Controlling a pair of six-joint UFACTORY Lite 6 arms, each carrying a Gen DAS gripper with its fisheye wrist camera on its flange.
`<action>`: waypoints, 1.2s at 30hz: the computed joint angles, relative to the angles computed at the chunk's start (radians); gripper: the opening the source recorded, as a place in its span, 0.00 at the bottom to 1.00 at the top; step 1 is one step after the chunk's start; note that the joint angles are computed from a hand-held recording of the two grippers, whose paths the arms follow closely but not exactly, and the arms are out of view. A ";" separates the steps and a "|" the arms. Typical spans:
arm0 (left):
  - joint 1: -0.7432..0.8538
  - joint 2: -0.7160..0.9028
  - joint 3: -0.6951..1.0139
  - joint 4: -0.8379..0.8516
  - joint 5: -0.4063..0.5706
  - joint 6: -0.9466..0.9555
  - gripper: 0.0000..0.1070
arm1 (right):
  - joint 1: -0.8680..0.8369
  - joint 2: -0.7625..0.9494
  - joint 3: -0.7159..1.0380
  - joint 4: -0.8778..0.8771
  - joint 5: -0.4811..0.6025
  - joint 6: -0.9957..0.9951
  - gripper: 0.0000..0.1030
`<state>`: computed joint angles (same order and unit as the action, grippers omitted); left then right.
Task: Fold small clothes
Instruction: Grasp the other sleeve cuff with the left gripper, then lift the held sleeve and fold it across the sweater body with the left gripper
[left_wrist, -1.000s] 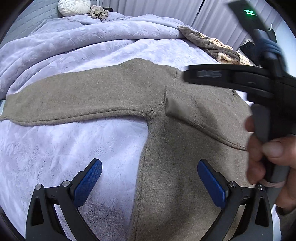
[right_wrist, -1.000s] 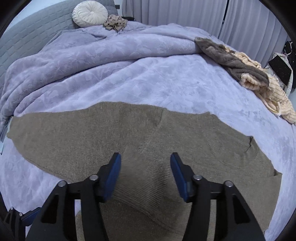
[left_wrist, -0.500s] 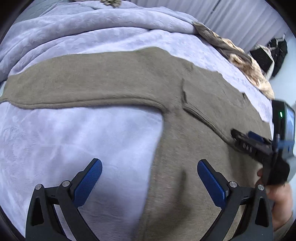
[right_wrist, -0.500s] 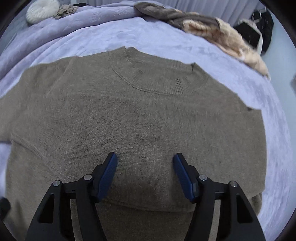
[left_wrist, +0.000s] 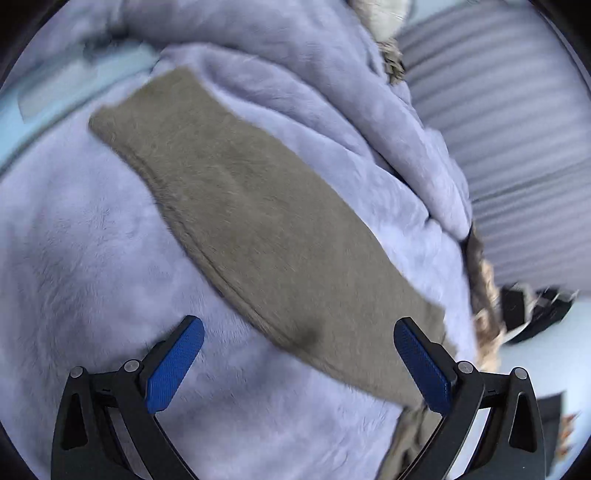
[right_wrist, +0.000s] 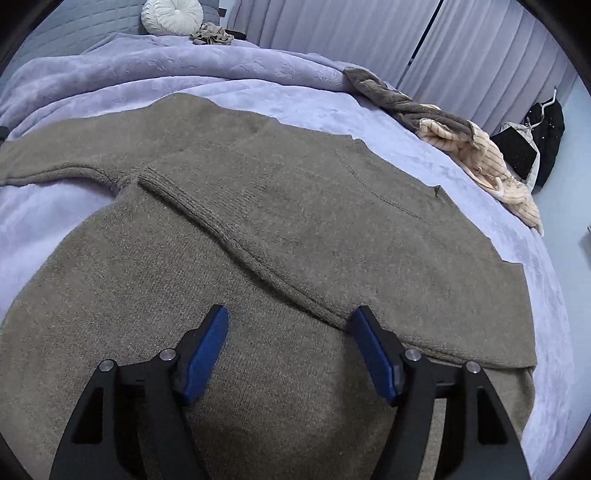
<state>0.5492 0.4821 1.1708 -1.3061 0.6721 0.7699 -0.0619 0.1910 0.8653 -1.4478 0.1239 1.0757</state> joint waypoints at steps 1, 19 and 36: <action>0.019 0.035 0.016 -0.054 0.028 0.042 0.96 | -0.011 0.012 0.013 0.010 -0.007 -0.017 0.75; 0.110 0.234 0.163 -0.373 0.143 0.294 0.96 | -0.046 0.017 0.013 0.183 -0.057 -0.175 0.77; 0.161 0.318 0.318 -0.179 0.176 0.087 0.07 | -0.036 0.012 0.005 0.033 -0.045 -0.022 0.77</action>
